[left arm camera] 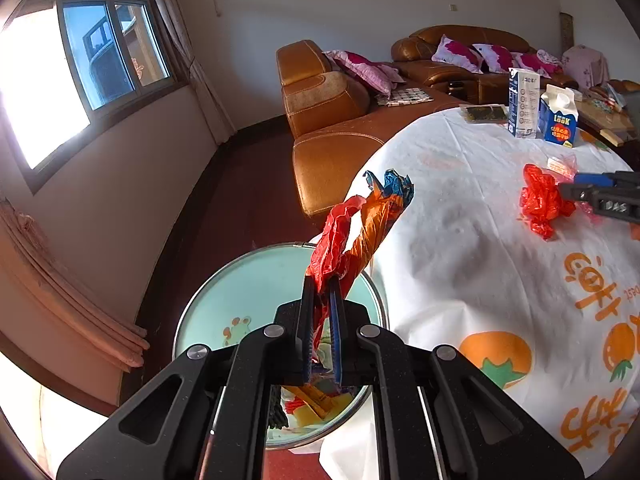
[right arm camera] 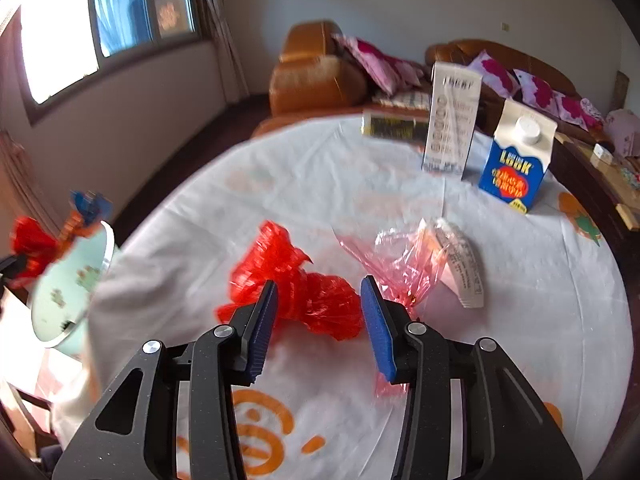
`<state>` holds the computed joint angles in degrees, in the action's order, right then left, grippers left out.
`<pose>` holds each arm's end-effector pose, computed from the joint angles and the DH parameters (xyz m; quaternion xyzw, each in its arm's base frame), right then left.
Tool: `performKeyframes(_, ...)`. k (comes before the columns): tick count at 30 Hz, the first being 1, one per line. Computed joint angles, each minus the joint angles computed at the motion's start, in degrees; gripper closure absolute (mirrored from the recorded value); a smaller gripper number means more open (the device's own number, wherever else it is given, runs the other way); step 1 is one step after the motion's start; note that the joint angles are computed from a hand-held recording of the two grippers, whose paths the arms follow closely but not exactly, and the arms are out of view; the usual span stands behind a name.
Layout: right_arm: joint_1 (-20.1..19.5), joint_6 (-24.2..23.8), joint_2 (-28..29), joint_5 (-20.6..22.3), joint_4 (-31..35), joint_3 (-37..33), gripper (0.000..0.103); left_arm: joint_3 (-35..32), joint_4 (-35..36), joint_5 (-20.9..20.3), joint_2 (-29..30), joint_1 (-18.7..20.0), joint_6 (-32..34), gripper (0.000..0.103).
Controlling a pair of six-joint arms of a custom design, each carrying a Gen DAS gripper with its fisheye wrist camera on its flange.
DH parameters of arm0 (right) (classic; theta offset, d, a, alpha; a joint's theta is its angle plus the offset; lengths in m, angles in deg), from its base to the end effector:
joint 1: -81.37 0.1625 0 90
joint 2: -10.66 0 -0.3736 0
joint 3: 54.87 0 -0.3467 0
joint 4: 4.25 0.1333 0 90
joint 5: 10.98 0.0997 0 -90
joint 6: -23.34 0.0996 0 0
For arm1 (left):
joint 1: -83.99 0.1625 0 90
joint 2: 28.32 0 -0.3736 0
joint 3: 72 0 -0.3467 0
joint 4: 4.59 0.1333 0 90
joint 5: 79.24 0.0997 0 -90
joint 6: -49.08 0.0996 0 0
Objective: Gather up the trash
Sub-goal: 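Carry the twisted bag toward the bucket with the left tool while the right tool grasps the red plastic bag, then hold the twisted bag over the bucket with the left tool while the right tool carries the red bag there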
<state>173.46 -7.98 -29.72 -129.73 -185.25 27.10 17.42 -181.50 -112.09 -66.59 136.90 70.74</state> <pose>0.1100 -0.6715 0.1933 0.1536 -0.8727 0.3349 0.3204 -0.2028 -0.6280 0.1383 0.2820 0.8004 -0.3283 0.4149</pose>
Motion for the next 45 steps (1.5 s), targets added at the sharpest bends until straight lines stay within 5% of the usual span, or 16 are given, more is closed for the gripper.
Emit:
performKeyframes(4,-0.63,1.62,1.79,-1.75,5.89,-2.62,0.069,0.28,0.62,-0.77,-0.54,0.56,-0.64,0.096)
performKeyframes(10,-0.47,-0.95,1.76,-0.6,3.41,-1.69,0.096,0.55,1.56,-0.9,-1.45,1.24,-1.93,0.096)
performKeyframes(45,7.02,-9.75,12.03,2.94,5.9,-13.65,0.097,5.48,-2.97,6.6,-6.07,3.37,-0.8,0.096)
